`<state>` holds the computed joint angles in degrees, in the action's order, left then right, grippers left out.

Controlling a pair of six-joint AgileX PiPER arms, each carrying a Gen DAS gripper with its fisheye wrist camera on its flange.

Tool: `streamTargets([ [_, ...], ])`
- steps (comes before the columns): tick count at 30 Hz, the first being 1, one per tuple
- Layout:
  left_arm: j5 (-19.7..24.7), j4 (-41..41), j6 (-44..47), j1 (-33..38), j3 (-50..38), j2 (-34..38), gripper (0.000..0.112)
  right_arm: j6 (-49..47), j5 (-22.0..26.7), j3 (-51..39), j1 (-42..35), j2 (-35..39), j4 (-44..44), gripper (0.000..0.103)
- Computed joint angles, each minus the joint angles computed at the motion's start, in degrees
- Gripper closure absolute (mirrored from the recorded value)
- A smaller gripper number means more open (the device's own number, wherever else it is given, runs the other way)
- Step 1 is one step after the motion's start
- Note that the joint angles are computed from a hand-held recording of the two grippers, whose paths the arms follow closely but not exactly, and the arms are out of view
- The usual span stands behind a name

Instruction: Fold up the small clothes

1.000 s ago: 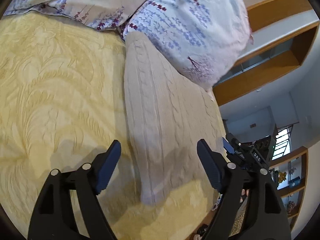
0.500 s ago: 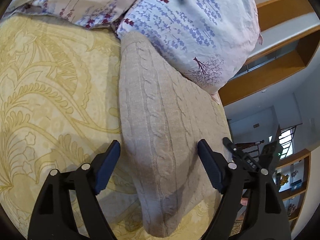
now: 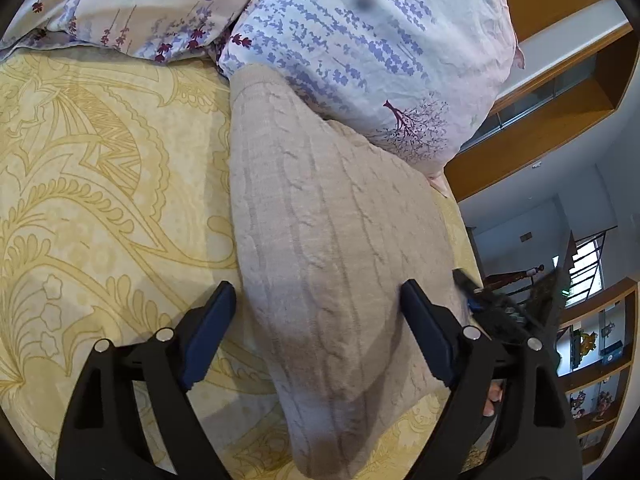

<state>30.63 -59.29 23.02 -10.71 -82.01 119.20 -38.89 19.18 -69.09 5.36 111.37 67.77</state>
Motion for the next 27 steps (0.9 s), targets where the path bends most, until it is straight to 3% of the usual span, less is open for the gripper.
streamTargets([
  [2, 0.3, 0.1, -0.2, 0.2, -0.1, 0.0, 0.028, -6.9, -1.8, 1.6, 1.1, -2.1, 5.9, 0.073],
  [4, 0.5, 0.4, -0.9, 0.1, -0.4, 0.3, 0.028, -7.4, 0.1, 0.5, 1.7, -1.8, 5.4, 0.071],
  [8, 0.1, 1.5, -1.6, -0.4, -0.6, 0.2, 0.027, 8.9, 4.2, -6.2, 3.4, 3.8, -11.7, 0.058],
  [11, 0.4, 2.9, -2.6, -0.6, -1.2, 0.4, 0.027, 12.2, 4.1, -7.9, 4.1, 5.5, -16.0, 0.052],
  [14, 0.4, 4.0, -3.1, -0.6, -1.4, 0.2, 0.026, 7.9, 11.5, -9.5, 0.1, 5.5, -8.7, 0.046],
  [17, 0.2, 7.5, -5.2, -1.0, -2.6, 0.3, 0.023, 4.2, 15.5, -9.3, -4.0, 5.2, -0.5, 0.026],
  [27, 3.3, 10.2, -5.8, -0.7, -6.5, 2.8, 0.02, 15.0, 27.3, -22.2, -6.4, 15.7, -7.9, 0.025],
])
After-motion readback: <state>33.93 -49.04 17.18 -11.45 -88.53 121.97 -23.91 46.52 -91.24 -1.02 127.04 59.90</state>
